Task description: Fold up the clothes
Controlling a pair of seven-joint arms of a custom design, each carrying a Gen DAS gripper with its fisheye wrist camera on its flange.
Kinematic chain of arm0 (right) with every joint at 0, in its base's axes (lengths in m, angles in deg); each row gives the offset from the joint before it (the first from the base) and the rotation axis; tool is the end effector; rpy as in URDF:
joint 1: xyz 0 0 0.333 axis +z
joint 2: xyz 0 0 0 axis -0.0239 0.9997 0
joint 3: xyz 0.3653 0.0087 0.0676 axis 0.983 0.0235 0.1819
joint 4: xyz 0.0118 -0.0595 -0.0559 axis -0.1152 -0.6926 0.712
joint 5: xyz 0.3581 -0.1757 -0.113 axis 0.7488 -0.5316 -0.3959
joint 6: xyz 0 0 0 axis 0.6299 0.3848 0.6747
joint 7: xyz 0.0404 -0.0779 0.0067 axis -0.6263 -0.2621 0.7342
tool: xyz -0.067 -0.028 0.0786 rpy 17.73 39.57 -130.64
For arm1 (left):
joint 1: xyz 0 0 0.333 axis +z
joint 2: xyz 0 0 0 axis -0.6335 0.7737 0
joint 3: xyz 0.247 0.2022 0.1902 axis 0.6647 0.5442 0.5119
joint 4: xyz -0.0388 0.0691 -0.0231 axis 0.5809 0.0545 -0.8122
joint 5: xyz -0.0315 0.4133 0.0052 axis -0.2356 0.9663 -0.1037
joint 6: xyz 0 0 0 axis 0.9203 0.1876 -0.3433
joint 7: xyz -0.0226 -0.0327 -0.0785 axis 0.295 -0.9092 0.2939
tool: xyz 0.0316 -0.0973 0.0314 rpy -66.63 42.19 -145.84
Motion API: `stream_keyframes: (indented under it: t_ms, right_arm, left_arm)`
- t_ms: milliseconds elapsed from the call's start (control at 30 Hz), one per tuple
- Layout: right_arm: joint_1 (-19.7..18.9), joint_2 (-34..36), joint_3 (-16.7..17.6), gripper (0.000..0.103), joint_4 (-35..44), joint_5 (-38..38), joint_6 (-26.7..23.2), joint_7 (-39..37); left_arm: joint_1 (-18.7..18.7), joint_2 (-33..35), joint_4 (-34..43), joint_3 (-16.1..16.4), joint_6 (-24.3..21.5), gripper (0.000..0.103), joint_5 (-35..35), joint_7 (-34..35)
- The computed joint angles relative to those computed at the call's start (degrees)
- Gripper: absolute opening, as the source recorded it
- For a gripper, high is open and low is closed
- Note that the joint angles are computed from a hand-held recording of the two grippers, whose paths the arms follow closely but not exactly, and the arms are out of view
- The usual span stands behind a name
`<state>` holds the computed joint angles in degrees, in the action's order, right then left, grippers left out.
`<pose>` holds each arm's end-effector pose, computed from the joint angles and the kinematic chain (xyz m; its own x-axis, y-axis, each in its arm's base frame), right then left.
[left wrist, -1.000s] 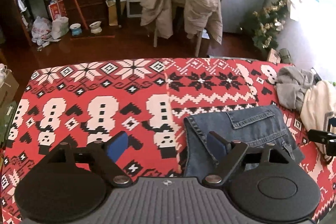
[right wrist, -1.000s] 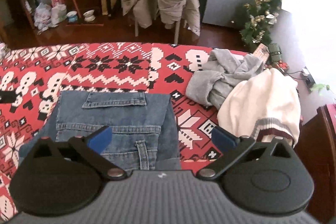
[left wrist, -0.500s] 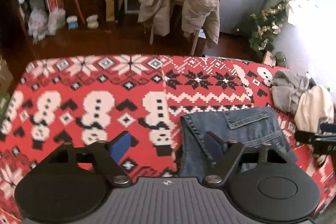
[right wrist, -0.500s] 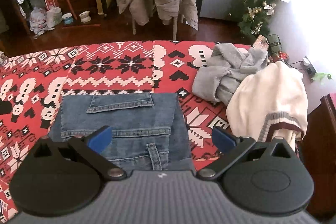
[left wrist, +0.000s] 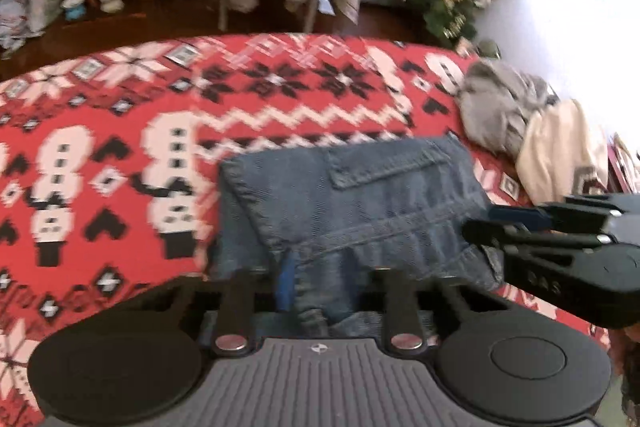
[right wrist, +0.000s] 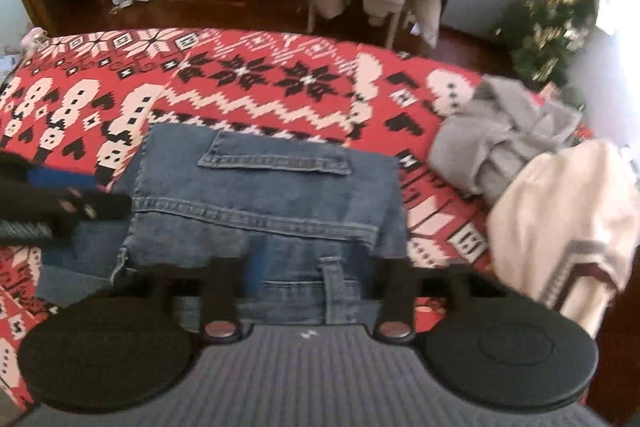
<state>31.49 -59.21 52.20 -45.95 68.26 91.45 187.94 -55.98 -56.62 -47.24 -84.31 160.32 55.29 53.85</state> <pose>0.5799 0.4525 0.4986 0.4221 -0.9065 -0.0010 -0.7937 -0.3691 -0.4835 0.5303 -0.3117 0.5035 0.2102 -0.9540 0.2136 -0.8413 -0.2878 -0.4575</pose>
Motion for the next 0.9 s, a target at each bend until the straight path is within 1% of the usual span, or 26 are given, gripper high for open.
stream_keyframes:
  t_ms: [33,100,133,233,300,400,467,567,700,767,833,900]
  right_arm:
    - [-0.56,0.50,0.46,0.023,0.37,1.30,0.53,-0.58]
    - [-1.06,1.68,0.73,0.014,1.38,2.62,1.31,-1.60]
    - [-1.22,2.31,0.77,0.011,1.99,3.13,1.48,-2.15]
    - [-1.54,4.38,0.66,0.009,4.15,4.52,1.67,-3.43]
    - [-1.50,5.97,0.27,0.004,5.88,5.02,1.25,-3.68]
    - [-1.17,8.14,-0.60,0.003,8.12,4.94,-0.07,-3.71]
    - [-1.26,8.74,-0.97,0.000,8.26,4.74,-0.32,-4.13]
    - [-2.04,8.05,-1.02,0.000,6.85,5.23,0.50,-4.94]
    - [-2.75,7.07,-1.33,0.000,5.68,5.21,0.12,-5.41]
    - [-2.99,7.31,-1.52,0.000,6.10,5.20,-0.77,-5.49]
    - [-3.34,7.63,-1.61,0.000,6.52,5.36,-1.37,-5.57]
    - [-3.61,7.58,-1.76,0.000,6.58,5.72,-1.49,-5.00]
  left_arm:
    - [-0.12,0.75,0.64,0.05,0.43,0.008,1.14,-1.11]
    - [-0.39,2.24,1.86,0.36,1.29,0.003,3.00,-2.38]
    - [-0.42,3.19,2.68,0.52,1.59,0.002,3.09,-1.91]
    - [-0.68,5.75,5.05,1.02,1.69,0.002,2.41,0.11]
    - [-0.96,7.47,6.68,1.42,1.40,0.002,1.97,1.53]
    - [-1.55,8.48,6.96,2.24,0.76,0.002,1.91,1.80]
    - [-1.77,8.30,6.60,2.65,0.51,0.003,2.07,1.59]
    - [-1.45,7.02,5.66,2.54,0.13,0.003,1.04,2.46]
    - [-1.50,5.64,5.07,2.57,-2.76,0.003,1.69,0.85]
    - [-0.89,4.80,3.71,2.44,-1.96,0.003,0.68,0.17]
    - [-0.38,4.58,3.50,2.26,-2.46,0.003,-0.36,0.10]
    - [-0.11,4.56,4.25,2.05,-4.20,0.003,-1.25,0.39]
